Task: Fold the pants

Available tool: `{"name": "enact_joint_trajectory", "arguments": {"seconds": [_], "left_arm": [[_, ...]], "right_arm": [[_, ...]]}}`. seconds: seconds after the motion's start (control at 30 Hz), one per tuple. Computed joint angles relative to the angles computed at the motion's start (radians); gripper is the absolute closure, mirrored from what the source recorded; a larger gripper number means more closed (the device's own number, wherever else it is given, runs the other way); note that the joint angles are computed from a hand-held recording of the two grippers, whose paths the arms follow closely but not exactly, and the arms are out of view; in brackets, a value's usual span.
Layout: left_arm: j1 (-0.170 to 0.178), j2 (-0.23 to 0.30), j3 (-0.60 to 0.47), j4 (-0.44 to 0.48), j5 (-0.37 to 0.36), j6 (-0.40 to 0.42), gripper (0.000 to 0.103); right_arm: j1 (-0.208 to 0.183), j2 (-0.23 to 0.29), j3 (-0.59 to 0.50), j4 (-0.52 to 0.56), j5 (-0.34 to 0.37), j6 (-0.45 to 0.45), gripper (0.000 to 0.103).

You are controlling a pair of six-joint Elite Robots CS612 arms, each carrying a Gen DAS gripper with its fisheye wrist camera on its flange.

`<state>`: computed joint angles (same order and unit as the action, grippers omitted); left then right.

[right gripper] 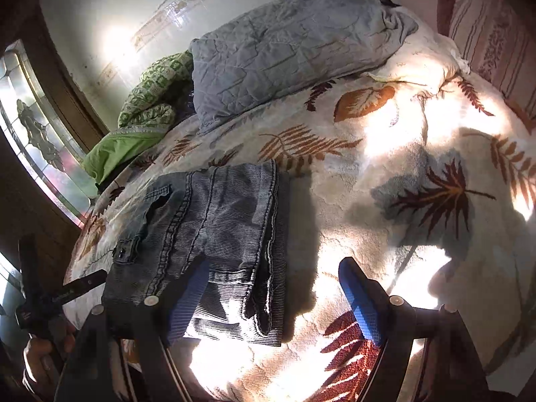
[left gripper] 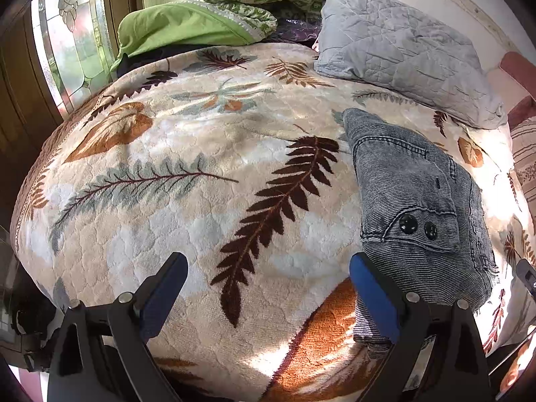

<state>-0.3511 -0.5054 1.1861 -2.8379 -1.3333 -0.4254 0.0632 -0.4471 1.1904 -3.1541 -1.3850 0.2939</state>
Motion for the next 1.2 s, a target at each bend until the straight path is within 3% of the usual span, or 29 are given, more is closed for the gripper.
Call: {"name": "enact_joint_trajectory", "arguments": {"seconds": [0.1, 0.23, 0.4, 0.5, 0.57, 0.7, 0.77, 1.03, 1.13, 1.17, 1.2], "left_arm": [[-0.011, -0.001, 0.015, -0.056, 0.036, 0.052, 0.006], [-0.018, 0.003, 0.014, -0.06, 0.052, 0.101, 0.006], [-0.015, 0.002, 0.015, -0.086, 0.041, 0.121, 0.006], [0.004, 0.009, -0.01, -0.084, -0.044, 0.104, 0.006], [0.019, 0.02, -0.046, -0.049, -0.124, 0.084, 0.006], [0.064, 0.065, -0.153, 0.066, -0.41, 0.014, 0.006], [0.076, 0.09, -0.2, 0.103, -0.498, -0.026, 0.006], [0.071, 0.129, -0.292, 0.213, -0.573, -0.017, 0.006], [0.064, 0.146, -0.33, 0.263, -0.57, -0.003, 0.007], [0.063, 0.152, -0.34, 0.272, -0.573, -0.001, 0.015], [0.063, 0.158, -0.351, 0.279, -0.583, 0.008, 0.034]], "right_arm": [[0.03, 0.0, -0.004, -0.037, -0.065, -0.134, 0.021], [0.045, 0.015, -0.051, 0.118, -0.03, -0.221, 0.021], [0.021, 0.013, -0.054, 0.149, 0.032, -0.113, 0.021], [-0.01, 0.01, -0.052, 0.135, 0.115, 0.02, 0.021], [-0.027, 0.017, -0.082, 0.187, 0.166, 0.066, 0.021], [-0.051, 0.056, -0.19, 0.343, 0.284, 0.082, 0.021], [-0.058, 0.086, -0.254, 0.415, 0.351, 0.082, 0.021], [-0.057, 0.168, -0.407, 0.602, 0.417, 0.081, 0.02], [-0.057, 0.168, -0.405, 0.576, 0.428, 0.091, 0.02], [-0.058, 0.17, -0.407, 0.572, 0.451, 0.082, 0.02], [-0.055, 0.169, -0.406, 0.565, 0.453, 0.07, 0.02]]}}
